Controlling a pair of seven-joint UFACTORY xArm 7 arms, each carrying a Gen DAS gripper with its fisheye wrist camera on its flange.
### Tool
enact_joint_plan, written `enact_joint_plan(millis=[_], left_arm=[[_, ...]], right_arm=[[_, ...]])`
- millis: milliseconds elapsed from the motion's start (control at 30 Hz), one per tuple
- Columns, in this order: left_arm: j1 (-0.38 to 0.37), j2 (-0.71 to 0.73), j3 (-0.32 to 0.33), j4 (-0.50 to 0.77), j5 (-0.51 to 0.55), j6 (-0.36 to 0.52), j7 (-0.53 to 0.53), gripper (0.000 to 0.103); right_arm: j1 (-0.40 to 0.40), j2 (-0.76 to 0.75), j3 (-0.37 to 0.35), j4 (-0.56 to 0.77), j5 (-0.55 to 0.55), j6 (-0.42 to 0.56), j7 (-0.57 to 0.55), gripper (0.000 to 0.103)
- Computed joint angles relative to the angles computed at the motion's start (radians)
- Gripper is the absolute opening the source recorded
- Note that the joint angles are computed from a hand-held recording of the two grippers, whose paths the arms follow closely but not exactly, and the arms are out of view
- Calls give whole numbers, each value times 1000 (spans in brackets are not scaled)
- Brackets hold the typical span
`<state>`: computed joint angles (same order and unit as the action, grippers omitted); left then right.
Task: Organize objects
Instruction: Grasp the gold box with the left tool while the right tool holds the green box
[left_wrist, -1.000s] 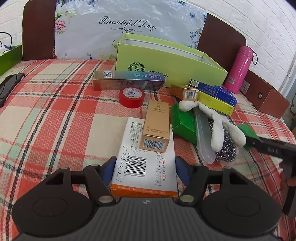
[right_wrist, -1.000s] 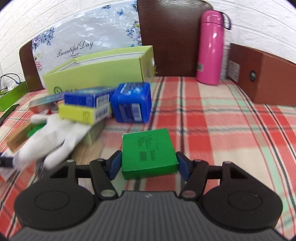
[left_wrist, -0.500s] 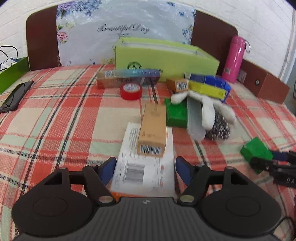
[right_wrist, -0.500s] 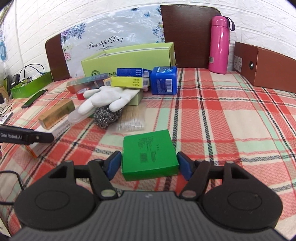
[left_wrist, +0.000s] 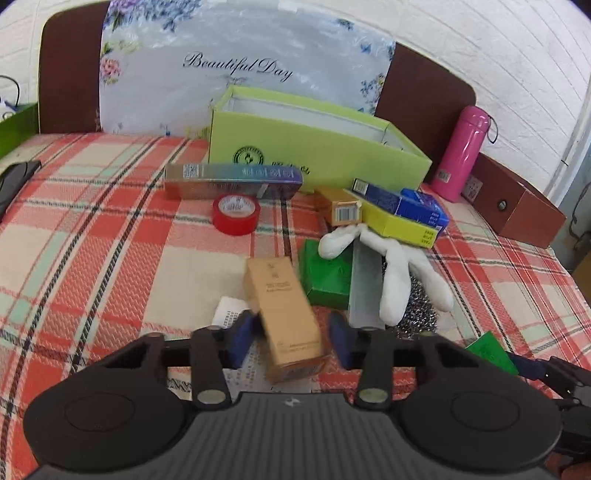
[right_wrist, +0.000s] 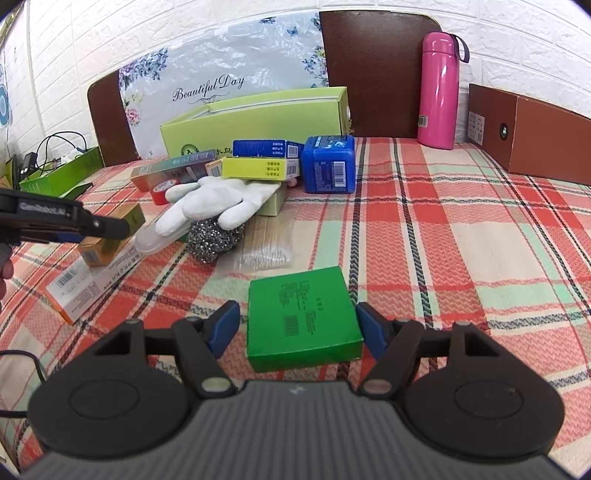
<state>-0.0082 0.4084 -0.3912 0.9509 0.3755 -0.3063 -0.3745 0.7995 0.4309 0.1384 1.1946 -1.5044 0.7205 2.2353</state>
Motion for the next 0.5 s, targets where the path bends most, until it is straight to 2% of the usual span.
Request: enact_joint_plan(millis=[100, 167, 200, 233, 400, 500], left_arm=[[-94, -15, 86, -4, -62, -8, 35, 42], [-104, -8, 95, 3, -76, -9, 46, 42], [-76, -1, 70, 7, -59, -9, 41, 42], [-48, 4, 45, 11, -43, -7, 33, 34], [12, -4, -10, 11, -7, 0, 10, 31], [101, -6, -90, 19, 60, -3, -30, 31]], right_arm=[[-2, 9, -1, 10, 8, -3, -23, 69], [-2, 14, -4, 16, 11, -7, -32, 66], [-2, 16, -5, 18, 11, -9, -37, 62], [0, 17, -7, 19, 10, -10, -40, 61], [-1, -11, -13, 4, -30, -25, -10, 61], [-13, -49, -9, -4, -86, -15, 4, 61]])
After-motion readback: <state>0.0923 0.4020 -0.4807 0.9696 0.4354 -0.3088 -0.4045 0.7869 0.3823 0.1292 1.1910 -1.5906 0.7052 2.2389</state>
